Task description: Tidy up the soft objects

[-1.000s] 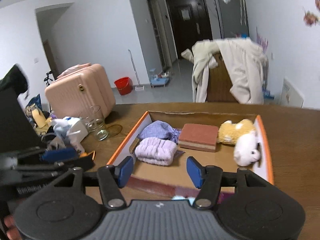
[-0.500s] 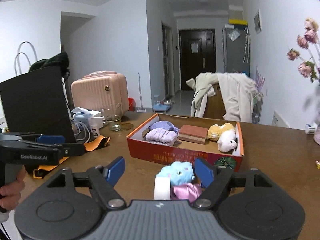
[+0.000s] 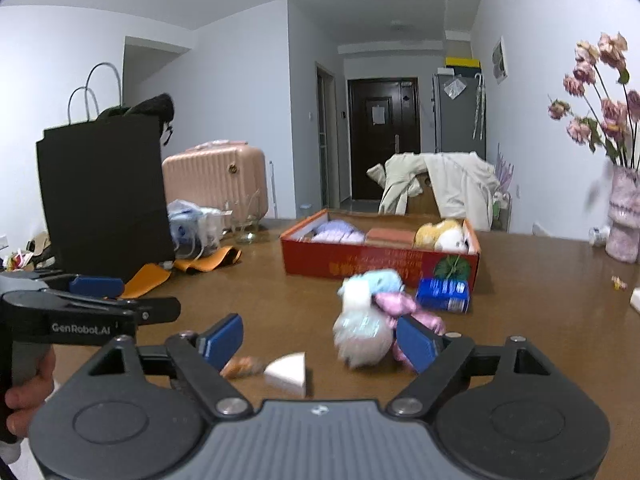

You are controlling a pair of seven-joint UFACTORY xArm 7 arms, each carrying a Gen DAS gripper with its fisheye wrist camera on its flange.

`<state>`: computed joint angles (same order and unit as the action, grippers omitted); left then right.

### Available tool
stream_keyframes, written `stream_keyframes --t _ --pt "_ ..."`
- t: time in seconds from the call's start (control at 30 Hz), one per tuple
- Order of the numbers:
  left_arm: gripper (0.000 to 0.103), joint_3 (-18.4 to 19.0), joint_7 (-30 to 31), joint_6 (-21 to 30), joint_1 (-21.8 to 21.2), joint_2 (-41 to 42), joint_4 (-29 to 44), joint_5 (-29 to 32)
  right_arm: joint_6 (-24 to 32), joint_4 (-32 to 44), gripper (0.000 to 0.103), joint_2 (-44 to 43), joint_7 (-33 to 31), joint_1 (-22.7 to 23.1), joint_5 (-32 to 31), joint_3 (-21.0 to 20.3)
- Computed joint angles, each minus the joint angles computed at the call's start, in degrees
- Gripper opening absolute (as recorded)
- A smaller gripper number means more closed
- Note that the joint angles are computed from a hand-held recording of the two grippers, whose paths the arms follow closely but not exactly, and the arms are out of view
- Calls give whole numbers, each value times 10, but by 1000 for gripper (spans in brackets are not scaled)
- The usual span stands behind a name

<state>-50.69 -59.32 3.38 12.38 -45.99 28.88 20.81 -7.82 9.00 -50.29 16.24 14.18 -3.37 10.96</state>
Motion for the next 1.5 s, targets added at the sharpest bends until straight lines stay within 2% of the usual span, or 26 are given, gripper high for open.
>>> stream_keyframes --t 0.1,0.27,0.33,0.4,0.43,0.67,0.77,0.83,0.87,0.97,1.0,1.1,1.17,1.23,1.27,1.37,1.5 --pt "90 13 4 5 -28 3 -16 -1 20 -11 84 -13 5 18 1 -3" --pt "89 5 12 -21 -21 25 -21 7 9 -4 82 24 0 28 -2 -12" --pt "76 -1 25 -29 -9 49 -13 11 2 6 81 52 -3 30 -2 -16" --pt "67 -3 45 -40 1 88 -4 17 -7 17 76 83 -9 35 -2 -23" --pt "66 -5 55 -45 9 107 2 19 -9 23 74 99 -12 38 -2 -30" --pt "64 -101 102 -81 132 172 45 31 -30 65 66 197 -36 65 -1 -75" --pt "53 -137 134 -92 178 206 62 26 -41 87 62 241 -49 90 -5 -106" --pt "39 -153 154 -94 199 228 70 20 -44 102 59 266 -56 109 -10 -127" --pt "36 -155 165 -97 203 240 72 17 -46 110 59 278 -58 123 -13 -142" --pt "22 -153 194 -115 205 268 71 5 -51 131 56 308 -59 165 -25 -189" --pt "20 -148 205 -117 200 277 71 2 -51 139 56 318 -59 174 -30 -198" --pt "20 -136 226 -118 184 282 70 -17 -52 155 52 338 -56 205 -47 -230" --pt "20 -132 232 -116 178 275 68 -36 -47 163 42 346 -51 224 -58 -250" --pt "20 -108 238 -116 154 271 64 -50 -49 164 35 347 -47 247 -65 -273" --pt "20 -99 238 -117 146 265 61 -57 -51 164 33 346 -44 249 -67 -275" --pt "20 -70 242 -121 119 251 57 -72 -50 159 31 337 -46 212 -62 -235" --pt "20 -54 254 -133 107 249 62 -87 -46 147 31 308 -50 189 -56 -215"
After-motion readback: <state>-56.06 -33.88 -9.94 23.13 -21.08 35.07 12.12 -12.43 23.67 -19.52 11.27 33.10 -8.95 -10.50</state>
